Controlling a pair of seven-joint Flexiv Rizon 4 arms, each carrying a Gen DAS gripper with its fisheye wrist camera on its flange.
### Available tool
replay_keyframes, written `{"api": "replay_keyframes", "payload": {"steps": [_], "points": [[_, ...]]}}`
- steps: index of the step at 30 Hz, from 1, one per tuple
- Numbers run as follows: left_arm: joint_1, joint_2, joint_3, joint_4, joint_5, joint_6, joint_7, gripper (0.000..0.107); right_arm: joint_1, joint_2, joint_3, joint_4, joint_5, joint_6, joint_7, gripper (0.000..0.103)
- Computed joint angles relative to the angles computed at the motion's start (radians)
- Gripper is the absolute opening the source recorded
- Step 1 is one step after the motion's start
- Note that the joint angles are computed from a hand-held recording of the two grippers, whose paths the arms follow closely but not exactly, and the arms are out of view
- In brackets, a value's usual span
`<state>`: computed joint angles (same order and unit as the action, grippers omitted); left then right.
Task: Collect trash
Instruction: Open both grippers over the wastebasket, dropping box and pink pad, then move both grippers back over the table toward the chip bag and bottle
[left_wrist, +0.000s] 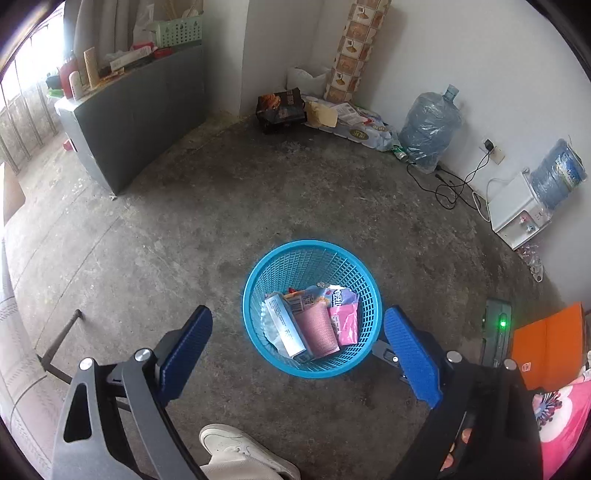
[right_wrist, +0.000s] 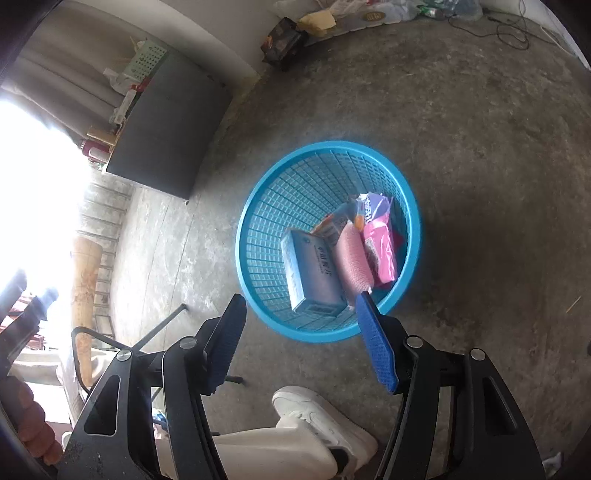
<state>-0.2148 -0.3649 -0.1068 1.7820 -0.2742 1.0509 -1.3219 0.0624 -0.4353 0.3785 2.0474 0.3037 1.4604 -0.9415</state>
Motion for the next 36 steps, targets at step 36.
{"api": "replay_keyframes", "payload": {"steps": [36], "points": [[0.317, 0.881, 0.372, 0.627, -0.098, 0.101, 0.229, 0.095, 0.331, 0.234, 0.023, -0.108, -0.161, -0.080, -0.252, 0.076]]}}
